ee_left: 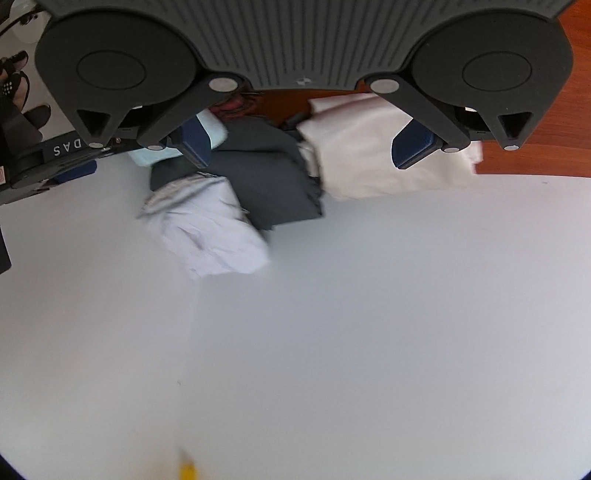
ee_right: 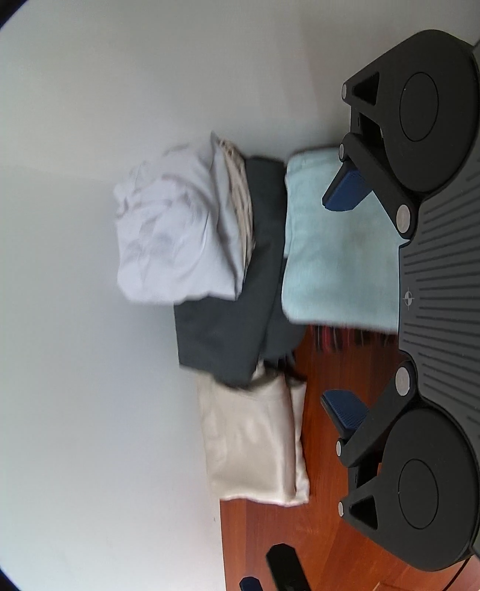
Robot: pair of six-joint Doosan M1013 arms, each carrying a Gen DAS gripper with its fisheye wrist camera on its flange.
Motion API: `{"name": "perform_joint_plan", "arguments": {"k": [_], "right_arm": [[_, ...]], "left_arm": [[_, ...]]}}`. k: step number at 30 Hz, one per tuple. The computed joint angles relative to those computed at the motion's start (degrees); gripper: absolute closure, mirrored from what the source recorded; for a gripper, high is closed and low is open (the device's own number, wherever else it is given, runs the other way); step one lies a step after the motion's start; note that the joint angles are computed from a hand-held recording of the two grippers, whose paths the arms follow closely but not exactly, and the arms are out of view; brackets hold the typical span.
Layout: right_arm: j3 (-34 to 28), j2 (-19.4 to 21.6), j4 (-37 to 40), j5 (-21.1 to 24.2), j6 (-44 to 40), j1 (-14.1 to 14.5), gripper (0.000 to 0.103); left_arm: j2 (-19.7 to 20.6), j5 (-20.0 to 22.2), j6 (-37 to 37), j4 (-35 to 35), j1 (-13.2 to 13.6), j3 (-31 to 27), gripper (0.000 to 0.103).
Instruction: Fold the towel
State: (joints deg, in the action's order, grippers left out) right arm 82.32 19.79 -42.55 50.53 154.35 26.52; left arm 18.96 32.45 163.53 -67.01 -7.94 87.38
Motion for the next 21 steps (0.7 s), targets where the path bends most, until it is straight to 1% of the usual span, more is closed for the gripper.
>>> {"name": "perform_joint_plan", "arguments": {"k": [2,6,8,14,18,21], "right_arm": [[-1.3,0.8,-0.3,0.3,0.1,0.8,0.0],[-4.0,2.8,-1.0,1.2,0.9,2.5,0.0],[-5.3,3.8,-1.6,1.8,1.6,3.4,0.0],[-9.8,7.3,-3.1,5.0,5.2,6.1,0.0],[-13.6,10.1,-3.3,8.7,7.3,8.2,0.0],[-17.0,12.6,-3.7,11.4,8.9,9.8,0.0]], "left_arm": [[-0.1,0.1,-1.2,1.8,1.1,-0.5,0.0],[0.3,2.9,-2.1,3.5,3.8,-2.0,0.0],[0.8,5.0,-2.7,4.8,5.2,-3.0,0.0],[2.5,10.3,-1.0,7.0,9.2,-5.8,0.0],[4.6,16.7,-0.7,8.5,12.7,-9.3,0.0],[6.8,22.2,0.9,8.7,15.3,-12.6,0.0]]}}
